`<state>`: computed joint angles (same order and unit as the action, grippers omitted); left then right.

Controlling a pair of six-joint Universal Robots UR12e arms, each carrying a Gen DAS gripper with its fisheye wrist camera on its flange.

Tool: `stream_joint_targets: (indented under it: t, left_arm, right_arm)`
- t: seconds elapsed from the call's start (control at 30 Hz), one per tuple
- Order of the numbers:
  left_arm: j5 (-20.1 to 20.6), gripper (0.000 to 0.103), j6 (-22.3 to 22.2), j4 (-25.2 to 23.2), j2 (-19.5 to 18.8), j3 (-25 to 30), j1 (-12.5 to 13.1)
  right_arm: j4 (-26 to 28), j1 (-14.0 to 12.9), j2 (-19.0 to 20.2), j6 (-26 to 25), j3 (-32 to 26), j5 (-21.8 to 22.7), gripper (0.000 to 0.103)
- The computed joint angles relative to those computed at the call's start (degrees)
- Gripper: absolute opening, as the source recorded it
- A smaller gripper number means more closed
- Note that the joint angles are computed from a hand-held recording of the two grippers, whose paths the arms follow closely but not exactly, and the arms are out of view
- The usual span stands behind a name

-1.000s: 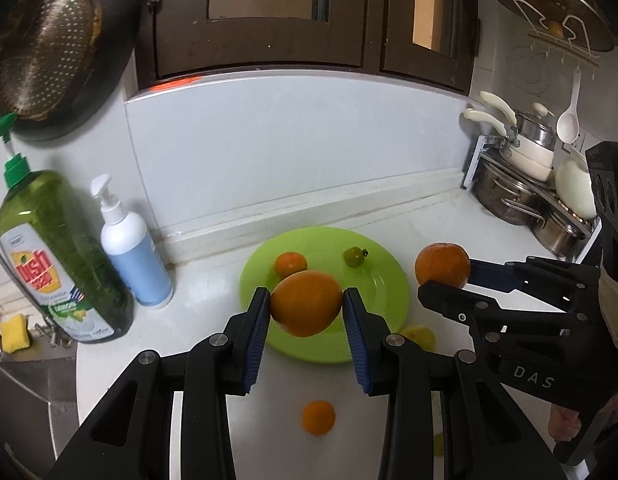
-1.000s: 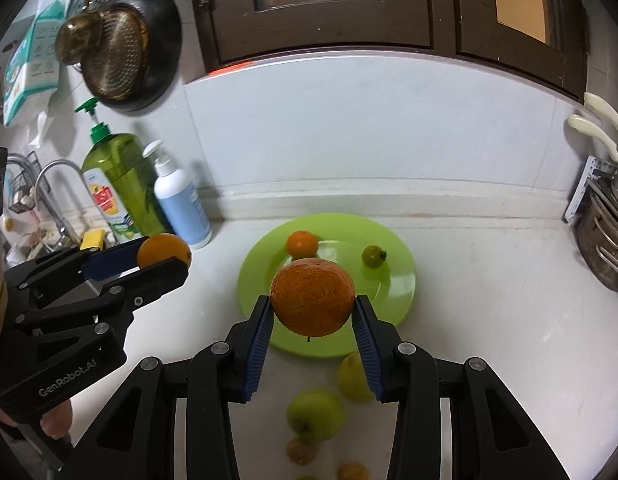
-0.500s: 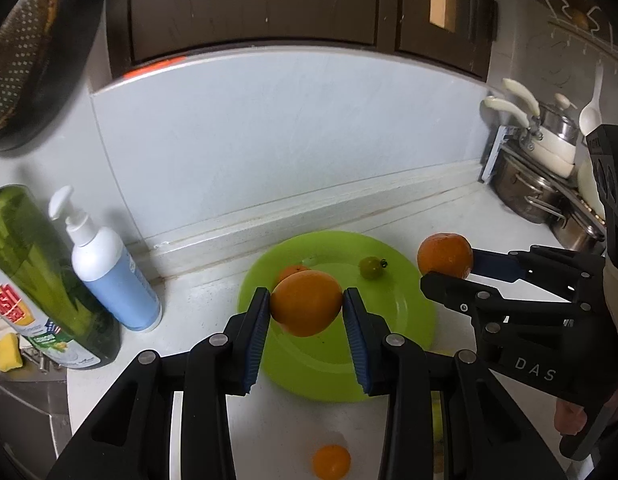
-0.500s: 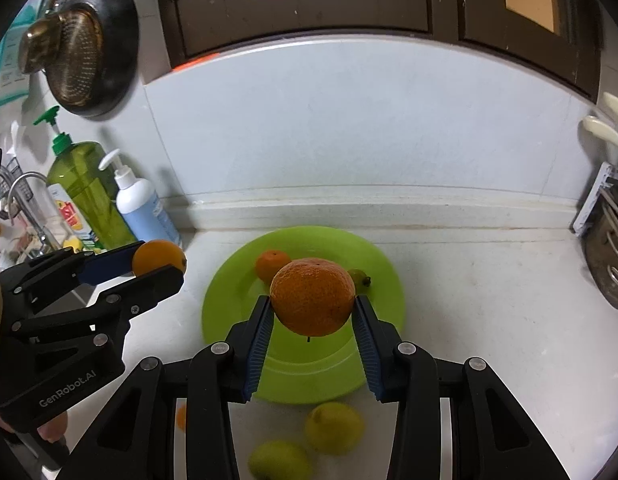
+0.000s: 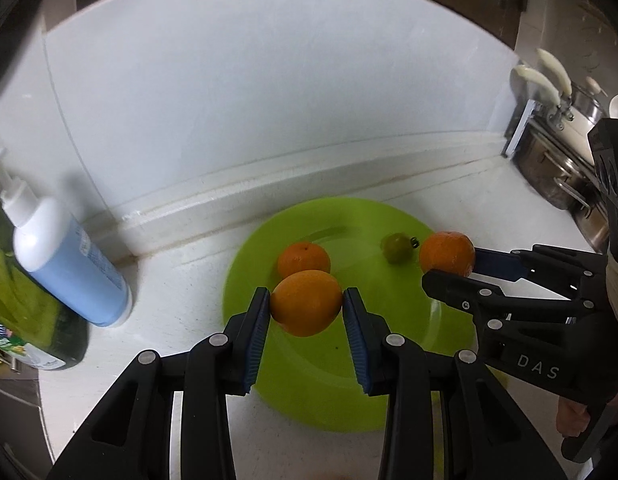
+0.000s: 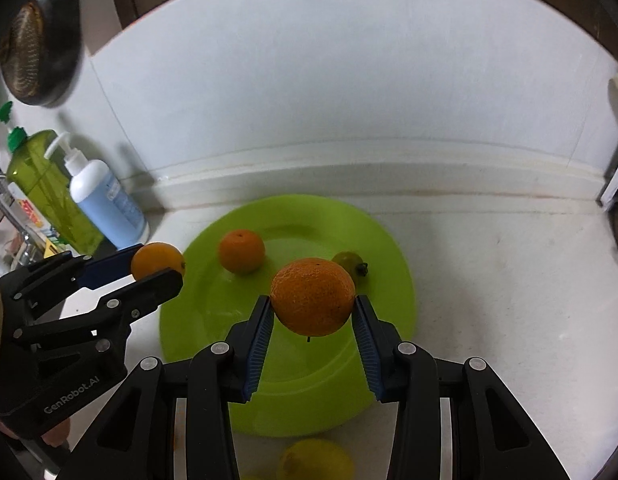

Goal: Organize fruits
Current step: 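Carry the orange in the right gripper while the left carries its orange to the green plate, then open the left gripper onto the plate while the right gripper releases its orange there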

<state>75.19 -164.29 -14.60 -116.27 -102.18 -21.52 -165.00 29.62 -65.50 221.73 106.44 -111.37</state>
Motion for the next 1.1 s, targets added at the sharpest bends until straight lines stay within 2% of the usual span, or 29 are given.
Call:
stream_joint_targets:
  t: [0.73,1.1]
  left_arm:
    - [0.92,0.037,0.96,-6.3,-3.48,3.25,-0.47]
    - [1.15,0.037,0.54,-5.89,-3.37,3.18,-0.6]
  right_arm:
    - [2.63,-2.53,2.01,1.46,-0.5,5.38,0.042]
    - [2.13,-2.59,2.42,1.12,-0.67,5.63,0.042]
